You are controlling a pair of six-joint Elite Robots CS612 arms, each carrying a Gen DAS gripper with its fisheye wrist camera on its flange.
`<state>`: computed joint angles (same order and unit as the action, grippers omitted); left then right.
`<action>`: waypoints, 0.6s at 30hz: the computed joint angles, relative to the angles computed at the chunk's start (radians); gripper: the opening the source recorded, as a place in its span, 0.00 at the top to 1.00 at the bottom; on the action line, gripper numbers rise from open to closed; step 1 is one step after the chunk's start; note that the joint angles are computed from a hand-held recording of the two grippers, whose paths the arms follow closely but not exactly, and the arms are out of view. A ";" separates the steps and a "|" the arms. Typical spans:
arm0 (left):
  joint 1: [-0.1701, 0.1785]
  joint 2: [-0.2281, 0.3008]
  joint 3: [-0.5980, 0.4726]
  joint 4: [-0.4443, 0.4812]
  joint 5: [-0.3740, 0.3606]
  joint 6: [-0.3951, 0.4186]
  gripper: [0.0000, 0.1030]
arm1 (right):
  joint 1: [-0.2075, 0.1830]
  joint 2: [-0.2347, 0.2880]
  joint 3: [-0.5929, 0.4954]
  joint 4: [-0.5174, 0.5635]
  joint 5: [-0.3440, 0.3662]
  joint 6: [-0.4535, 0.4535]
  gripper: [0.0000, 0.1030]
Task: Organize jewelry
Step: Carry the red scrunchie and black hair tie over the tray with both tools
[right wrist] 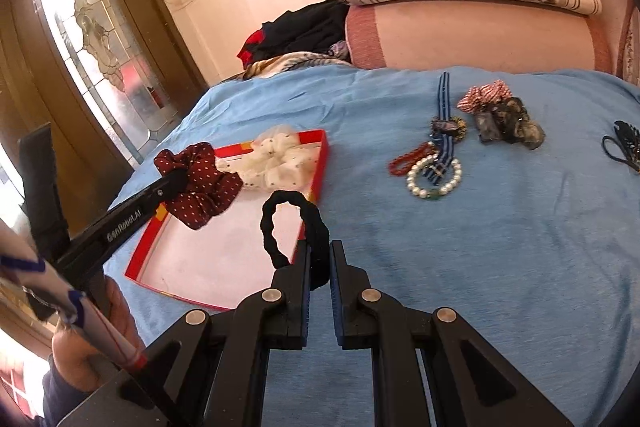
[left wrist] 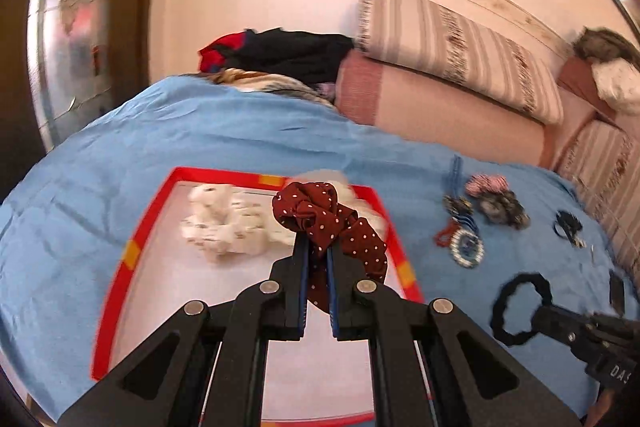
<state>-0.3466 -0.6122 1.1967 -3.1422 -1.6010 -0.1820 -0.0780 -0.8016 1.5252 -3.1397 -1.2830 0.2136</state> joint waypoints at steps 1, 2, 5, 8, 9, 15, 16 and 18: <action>0.005 0.001 -0.002 0.002 0.000 -0.013 0.92 | 0.002 0.002 -0.002 0.000 0.004 0.001 0.90; 0.012 0.003 -0.008 0.008 0.000 -0.031 0.92 | 0.004 0.004 -0.007 0.001 0.007 0.000 0.90; 0.025 0.008 -0.026 0.033 0.015 -0.055 0.92 | 0.011 0.014 -0.027 0.018 0.027 0.000 0.90; 0.038 0.016 -0.049 0.062 0.022 -0.072 0.92 | 0.015 0.026 -0.057 0.051 0.066 -0.002 0.90; 0.042 0.019 -0.058 0.075 0.029 -0.076 0.92 | 0.019 0.032 -0.070 0.064 0.073 -0.003 0.90; 0.061 0.035 -0.100 0.176 0.044 -0.159 0.92 | 0.039 0.072 -0.161 0.136 0.087 -0.012 0.90; 0.063 0.037 -0.106 0.199 0.045 -0.171 0.92 | 0.042 0.082 -0.180 0.153 0.087 -0.013 0.90; 0.066 0.042 -0.114 0.226 0.051 -0.188 0.92 | 0.048 0.099 -0.214 0.182 0.085 -0.006 0.90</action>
<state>-0.2809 -0.5703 1.0825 -2.9158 -1.5500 -0.3702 -0.0305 -0.7028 1.3110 -2.9574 -1.1981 0.2079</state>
